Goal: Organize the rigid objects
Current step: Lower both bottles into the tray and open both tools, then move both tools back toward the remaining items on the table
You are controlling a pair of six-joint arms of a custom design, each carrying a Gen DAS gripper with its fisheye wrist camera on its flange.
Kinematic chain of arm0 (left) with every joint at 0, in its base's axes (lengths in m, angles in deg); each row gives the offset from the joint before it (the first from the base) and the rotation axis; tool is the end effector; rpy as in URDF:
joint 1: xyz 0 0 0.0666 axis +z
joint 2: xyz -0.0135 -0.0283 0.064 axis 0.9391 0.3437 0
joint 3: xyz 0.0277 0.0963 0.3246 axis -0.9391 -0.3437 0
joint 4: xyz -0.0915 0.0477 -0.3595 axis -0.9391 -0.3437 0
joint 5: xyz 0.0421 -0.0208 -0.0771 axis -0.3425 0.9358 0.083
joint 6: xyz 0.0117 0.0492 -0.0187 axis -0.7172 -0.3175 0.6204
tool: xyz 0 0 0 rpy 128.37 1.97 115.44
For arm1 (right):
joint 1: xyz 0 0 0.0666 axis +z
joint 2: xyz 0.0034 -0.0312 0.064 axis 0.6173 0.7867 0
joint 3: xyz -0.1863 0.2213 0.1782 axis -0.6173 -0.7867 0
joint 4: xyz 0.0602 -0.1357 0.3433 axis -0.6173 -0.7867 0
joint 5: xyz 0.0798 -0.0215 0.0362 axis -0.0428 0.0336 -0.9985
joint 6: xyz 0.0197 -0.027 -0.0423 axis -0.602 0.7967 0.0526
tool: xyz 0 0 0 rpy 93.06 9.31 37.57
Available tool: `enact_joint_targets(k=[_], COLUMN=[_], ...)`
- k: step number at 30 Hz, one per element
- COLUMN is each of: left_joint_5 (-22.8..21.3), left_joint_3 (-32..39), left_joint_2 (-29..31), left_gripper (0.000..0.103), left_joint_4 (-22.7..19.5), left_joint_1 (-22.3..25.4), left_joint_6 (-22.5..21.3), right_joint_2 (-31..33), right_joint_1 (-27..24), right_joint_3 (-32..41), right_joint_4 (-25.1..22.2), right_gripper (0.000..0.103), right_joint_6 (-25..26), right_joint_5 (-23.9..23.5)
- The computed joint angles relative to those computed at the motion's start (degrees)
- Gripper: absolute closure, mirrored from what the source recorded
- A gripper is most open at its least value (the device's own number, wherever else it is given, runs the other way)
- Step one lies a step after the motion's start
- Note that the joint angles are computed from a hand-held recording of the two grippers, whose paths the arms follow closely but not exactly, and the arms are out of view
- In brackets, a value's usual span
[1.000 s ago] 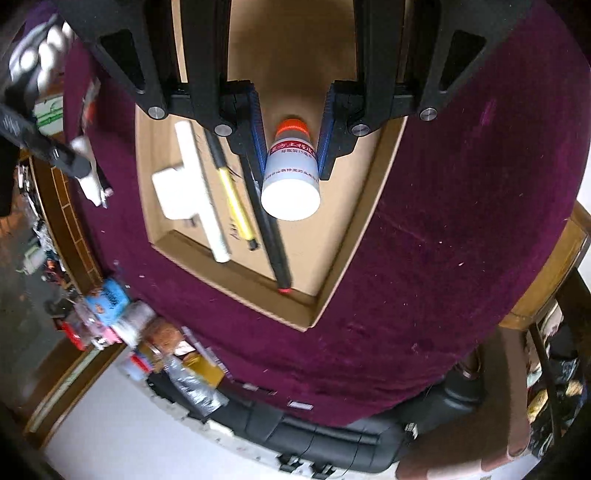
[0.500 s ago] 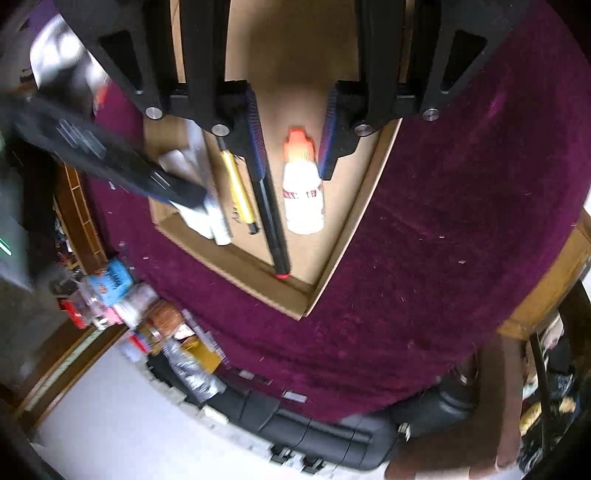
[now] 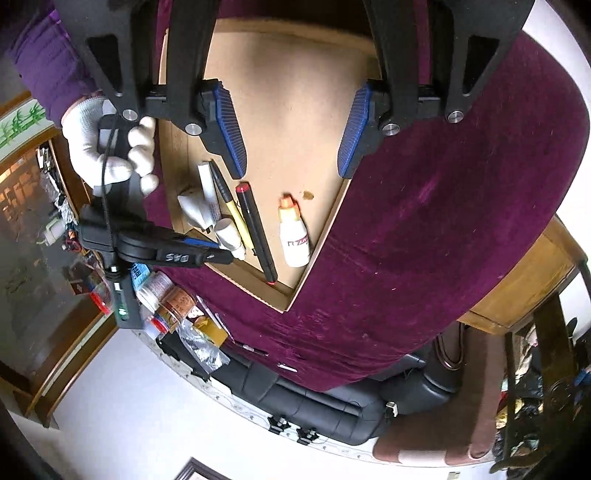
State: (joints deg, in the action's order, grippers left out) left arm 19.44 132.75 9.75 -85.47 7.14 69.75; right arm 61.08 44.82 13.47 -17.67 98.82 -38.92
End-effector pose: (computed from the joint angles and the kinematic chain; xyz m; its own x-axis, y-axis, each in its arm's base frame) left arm 0.1979 -0.3440 0.5084 -0.6870 -0.4790 -0.5465 -0.2512 0.8622 -0.4399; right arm 0.4174 0.0631 0.5002 -0.8051 -0.3685 -0.4648 -0.5196 0.8161 0.2531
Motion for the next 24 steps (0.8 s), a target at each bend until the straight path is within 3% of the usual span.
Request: enact_joint_targets(k=[2, 7, 9, 12, 14, 19, 24], left_joint_5=[-1.55, -2.45, -2.77, -3.19, -3.51, -3.59, -1.83], left_joint_3=[-0.42, -2.32, -2.01, 0.72, 3.31, 10.93, 19.61], left_joint_2=[-0.23, -0.98, -0.69, 1.54, 3.45, 9.08, 15.6], left_gripper=[0.056, 0.055, 0.055, 0.055, 0.055, 0.055, 0.055], left_joint_4=[-0.07, 2.1, 3.17, 4.0, 3.86, 3.39, 0.51], left_joint_1=[-1.2, -3.49, -4.26, -5.48, -6.08, -7.54, -8.26], left_joint_6=[1.19, 1.88, 1.12, -1.32, -2.55, -6.76, -8.5], right_joint_2=[-1.05, -6.5, -8.7, -9.13, -7.94, 2.41, 8.47], right_joint_1=[-1.18, -8.85, -14.69, -24.25, -29.49, -42.08, -45.8], right_joint_3=[0.06, -1.81, -2.89, -2.47, -1.12, 7.74, 12.91], right_joint_4=[0.36, 1.32, 1.68, 1.71, 2.13, -0.12, -3.14], right_gripper=[0.077, 0.076, 0.07, 0.051, 0.049, 0.049, 0.049], right_joint_6=[0.07, 6.54, 10.37, 14.86, 15.66, 13.69, 16.23], right_joint_5=[-1.32, -4.72, -7.28, -10.46, -10.7, -10.71, -11.25])
